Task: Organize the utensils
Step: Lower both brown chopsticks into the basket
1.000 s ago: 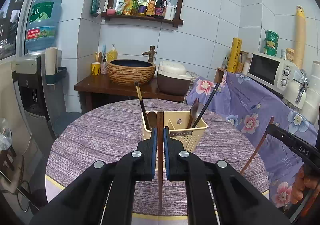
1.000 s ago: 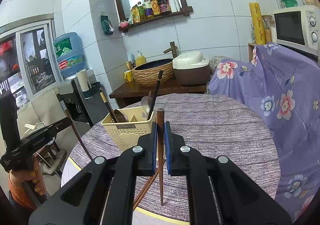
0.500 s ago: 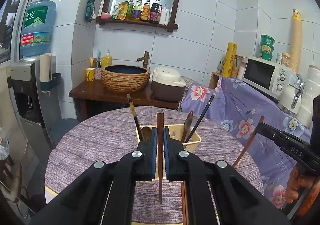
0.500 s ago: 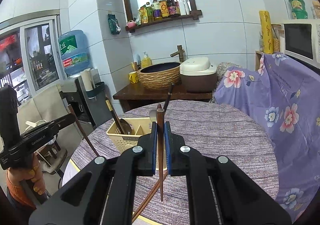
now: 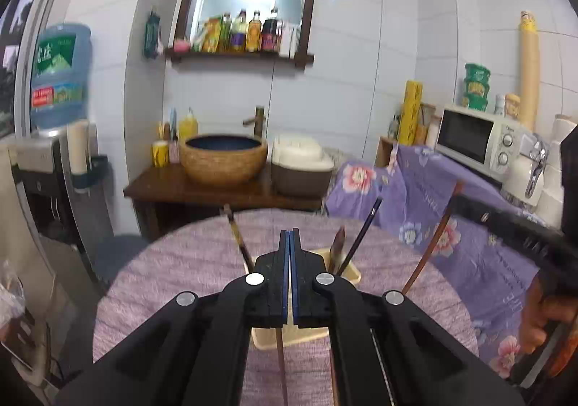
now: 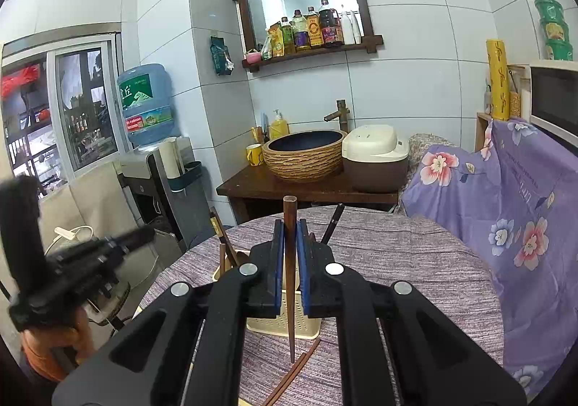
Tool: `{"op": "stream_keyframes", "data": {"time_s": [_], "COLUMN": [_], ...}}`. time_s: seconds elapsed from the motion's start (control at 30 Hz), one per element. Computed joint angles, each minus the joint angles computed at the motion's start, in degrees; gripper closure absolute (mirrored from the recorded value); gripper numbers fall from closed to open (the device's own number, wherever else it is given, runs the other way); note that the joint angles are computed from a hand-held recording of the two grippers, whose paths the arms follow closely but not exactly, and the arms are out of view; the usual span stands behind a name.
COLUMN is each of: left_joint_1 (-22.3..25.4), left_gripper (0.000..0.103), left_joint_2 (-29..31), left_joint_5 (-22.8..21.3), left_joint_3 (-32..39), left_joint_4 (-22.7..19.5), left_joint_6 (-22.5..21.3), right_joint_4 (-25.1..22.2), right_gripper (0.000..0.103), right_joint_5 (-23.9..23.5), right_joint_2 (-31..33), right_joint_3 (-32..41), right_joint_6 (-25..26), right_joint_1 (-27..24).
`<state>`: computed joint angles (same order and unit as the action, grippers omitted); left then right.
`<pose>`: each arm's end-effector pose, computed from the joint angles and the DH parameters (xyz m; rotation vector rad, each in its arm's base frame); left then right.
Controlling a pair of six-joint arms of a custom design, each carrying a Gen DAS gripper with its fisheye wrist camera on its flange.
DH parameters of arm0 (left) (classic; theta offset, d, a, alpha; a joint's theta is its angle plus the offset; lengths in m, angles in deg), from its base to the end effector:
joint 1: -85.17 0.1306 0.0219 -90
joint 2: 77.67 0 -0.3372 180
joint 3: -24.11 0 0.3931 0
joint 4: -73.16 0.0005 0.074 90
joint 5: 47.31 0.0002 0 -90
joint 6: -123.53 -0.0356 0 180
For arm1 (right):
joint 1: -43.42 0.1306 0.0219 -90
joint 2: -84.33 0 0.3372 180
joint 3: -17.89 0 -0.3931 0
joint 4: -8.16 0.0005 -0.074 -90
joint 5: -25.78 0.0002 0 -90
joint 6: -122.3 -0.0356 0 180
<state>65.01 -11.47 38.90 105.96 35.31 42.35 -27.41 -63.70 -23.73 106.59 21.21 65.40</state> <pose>0.3439 -0.1243 0.5036 0.1508 1.9611 -0.2676 0.3689 0.1480 0.5290 -0.1757 1.9094 0.3823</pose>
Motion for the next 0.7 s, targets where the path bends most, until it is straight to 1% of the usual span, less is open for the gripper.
{"op": "stream_keyframes", "data": {"time_s": [0.07, 0.1, 0.13, 0.2, 0.27, 0.33, 0.37, 0.47, 0.53, 0.6, 0.67, 0.7], "left_joint_1": [0.4, 0.5, 0.6, 1.4, 1.9, 2.2, 2.0, 0.8, 0.6, 0.0, -0.3, -0.4], "left_gripper": [0.096, 0.088, 0.075, 0.063, 0.061, 0.057, 0.056, 0.055, 0.055, 0.055, 0.061, 0.071], "left_joint_2": [0.7, 1.1, 1.5, 2.5, 3.6, 5.1, 6.0, 8.6, 10.7, 12.3, 13.6, 14.3], "left_joint_5": [-0.8, -1.4, -1.7, -0.9, -1.1, -0.4, -0.4, -2.6, -2.5, -3.5, -4.4, -4.5], "left_joint_3": [-1.5, -2.1, -2.8, -3.6, -3.7, -2.8, -2.1, 0.1, 1.9, 3.1, 4.1, 4.8], "left_joint_4": [-0.2, -0.1, 0.1, 1.2, 2.8, 4.0, 4.2, 4.6, 3.7, 3.5, 3.0, 2.2], "left_joint_6": [0.5, 0.4, 0.6, 1.2, 1.9, 2.3, 1.9, 0.5, -0.1, -0.7, -0.9, -1.1], "right_joint_4": [-0.2, -0.3, -0.4, -0.4, -0.4, -0.3, -0.3, -0.1, -0.1, -0.1, -0.2, -0.1], "right_gripper": [0.095, 0.095, 0.095, 0.095, 0.095, 0.095, 0.095, 0.095, 0.095, 0.095, 0.095, 0.095], "right_joint_5": [0.1, 0.3, 0.5, 0.9, 1.2, 1.3, 1.3, 1.4, 1.4, 1.5, 1.2, 1.1], "right_joint_2": [0.0, 0.0, -0.1, -0.3, -0.6, -1.0, -1.1, -1.5, -1.5, -1.3, -1.2, -1.2], "right_joint_3": [-0.1, -0.1, -0.2, -0.4, -0.7, -1.2, -1.3, -1.7, -1.8, -1.9, -1.9, -2.1], "right_joint_6": [0.1, 0.1, 0.1, 0.1, 0.3, 0.2, 0.2, 0.1, 0.1, 0.1, 0.0, 0.0], "right_joint_1": [0.0, 0.1, 0.2, 0.3, 0.4, 0.6, 0.6, 0.8, 0.9, 0.9, 0.8, 0.7]}}
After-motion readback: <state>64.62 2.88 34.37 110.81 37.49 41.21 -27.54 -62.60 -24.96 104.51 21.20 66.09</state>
